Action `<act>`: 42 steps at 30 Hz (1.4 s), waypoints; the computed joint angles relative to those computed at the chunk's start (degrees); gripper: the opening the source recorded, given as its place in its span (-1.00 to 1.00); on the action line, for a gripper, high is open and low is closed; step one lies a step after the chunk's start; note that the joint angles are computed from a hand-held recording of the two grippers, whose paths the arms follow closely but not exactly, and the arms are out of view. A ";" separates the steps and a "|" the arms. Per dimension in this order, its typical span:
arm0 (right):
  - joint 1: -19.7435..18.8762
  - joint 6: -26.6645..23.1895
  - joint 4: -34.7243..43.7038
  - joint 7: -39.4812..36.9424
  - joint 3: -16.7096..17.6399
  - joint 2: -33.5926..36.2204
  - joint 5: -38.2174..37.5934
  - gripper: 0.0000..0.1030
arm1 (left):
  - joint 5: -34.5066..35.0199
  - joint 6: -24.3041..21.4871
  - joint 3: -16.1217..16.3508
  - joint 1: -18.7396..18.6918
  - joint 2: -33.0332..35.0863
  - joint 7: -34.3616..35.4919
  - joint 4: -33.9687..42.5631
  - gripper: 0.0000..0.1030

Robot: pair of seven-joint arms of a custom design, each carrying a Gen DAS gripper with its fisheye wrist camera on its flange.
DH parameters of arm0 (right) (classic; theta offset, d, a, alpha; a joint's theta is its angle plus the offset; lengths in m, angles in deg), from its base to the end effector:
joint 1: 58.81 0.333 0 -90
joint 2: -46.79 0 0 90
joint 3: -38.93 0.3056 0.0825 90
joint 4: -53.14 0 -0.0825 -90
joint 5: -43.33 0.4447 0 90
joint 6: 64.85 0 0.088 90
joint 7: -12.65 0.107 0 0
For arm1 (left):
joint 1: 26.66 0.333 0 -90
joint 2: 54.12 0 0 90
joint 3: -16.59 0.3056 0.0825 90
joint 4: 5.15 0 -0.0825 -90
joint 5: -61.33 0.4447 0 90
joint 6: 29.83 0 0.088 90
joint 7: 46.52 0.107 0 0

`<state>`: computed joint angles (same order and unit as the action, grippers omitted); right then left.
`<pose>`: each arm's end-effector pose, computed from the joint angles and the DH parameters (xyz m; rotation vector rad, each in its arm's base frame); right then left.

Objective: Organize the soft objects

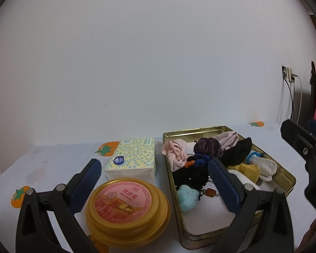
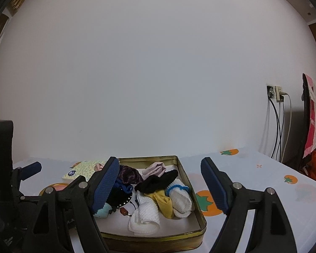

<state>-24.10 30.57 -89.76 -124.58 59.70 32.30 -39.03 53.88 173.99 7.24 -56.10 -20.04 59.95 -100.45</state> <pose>0.3490 0.3317 0.3680 -0.8165 1.7338 -1.5557 0.6187 -0.4442 0.3798 -0.8834 1.9205 -1.3934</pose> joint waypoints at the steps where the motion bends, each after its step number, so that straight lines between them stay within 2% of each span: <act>1: 0.02 -0.18 0.15 -0.27 0.06 0.20 -0.08 0.59 | -0.11 -0.08 -0.01 0.05 -0.06 -0.13 -0.03 1.00; 18: 0.23 -0.07 -0.02 -0.76 -0.20 0.10 -0.45 0.60 | -5.17 -1.68 2.80 -2.79 -0.18 1.09 0.45 1.00; 42: 0.06 0.02 0.34 -0.13 -0.22 0.55 -0.31 0.60 | -3.93 -2.39 2.66 -2.42 -0.04 0.88 0.53 1.00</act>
<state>-24.04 30.59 -89.42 -124.71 59.48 32.84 -39.34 49.95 171.60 9.90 -58.52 -20.08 60.83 -99.92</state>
